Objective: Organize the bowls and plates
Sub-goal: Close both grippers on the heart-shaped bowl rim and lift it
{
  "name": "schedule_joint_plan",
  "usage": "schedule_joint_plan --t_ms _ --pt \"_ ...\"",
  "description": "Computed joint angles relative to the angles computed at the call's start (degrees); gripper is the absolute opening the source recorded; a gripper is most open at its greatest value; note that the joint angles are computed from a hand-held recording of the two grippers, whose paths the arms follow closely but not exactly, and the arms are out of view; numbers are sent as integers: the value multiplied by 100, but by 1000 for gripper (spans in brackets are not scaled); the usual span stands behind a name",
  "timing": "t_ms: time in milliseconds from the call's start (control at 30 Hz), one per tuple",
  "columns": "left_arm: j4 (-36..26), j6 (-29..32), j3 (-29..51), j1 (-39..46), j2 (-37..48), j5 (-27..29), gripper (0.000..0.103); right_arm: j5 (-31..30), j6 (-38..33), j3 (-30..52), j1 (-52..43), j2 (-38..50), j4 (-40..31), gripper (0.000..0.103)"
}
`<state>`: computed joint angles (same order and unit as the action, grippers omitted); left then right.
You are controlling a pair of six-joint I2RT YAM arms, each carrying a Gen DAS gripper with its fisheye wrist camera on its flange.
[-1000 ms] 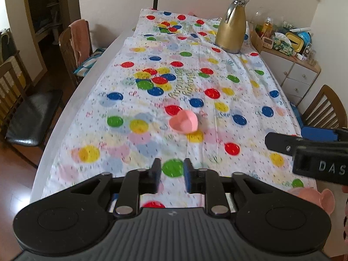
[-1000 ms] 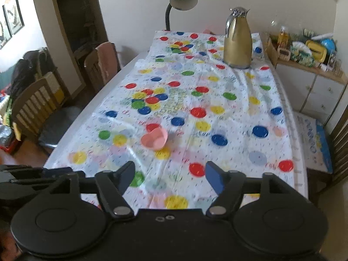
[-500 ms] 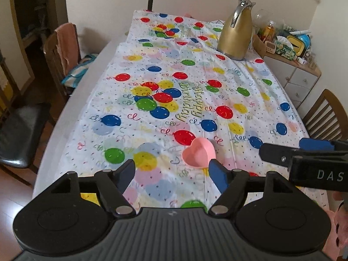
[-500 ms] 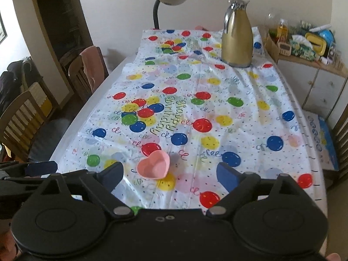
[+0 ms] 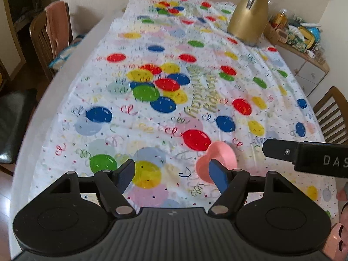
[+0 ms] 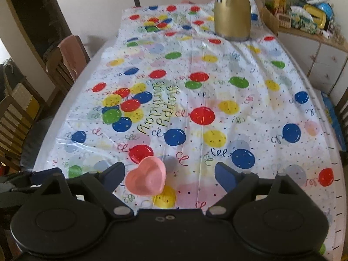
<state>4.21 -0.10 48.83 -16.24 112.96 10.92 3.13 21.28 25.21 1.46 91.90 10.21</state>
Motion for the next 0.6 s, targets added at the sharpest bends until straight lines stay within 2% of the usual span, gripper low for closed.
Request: schedule_joint_plan --t_ms 200,267,400,467,600 --pt "34 -63 434 -28 745 63 74 -161 6 445 -141 1057 283 81" --pt "64 -56 515 -61 904 73 74 -193 14 567 -173 1343 340 75" --pt "213 -56 607 -156 1171 94 74 -267 111 748 -206 1818 447 68" --pt "258 -72 639 -190 1256 99 74 -318 144 800 -222 1986 508 58" --pt "273 -112 718 -233 1391 186 73 -373 187 898 -213 2236 609 50"
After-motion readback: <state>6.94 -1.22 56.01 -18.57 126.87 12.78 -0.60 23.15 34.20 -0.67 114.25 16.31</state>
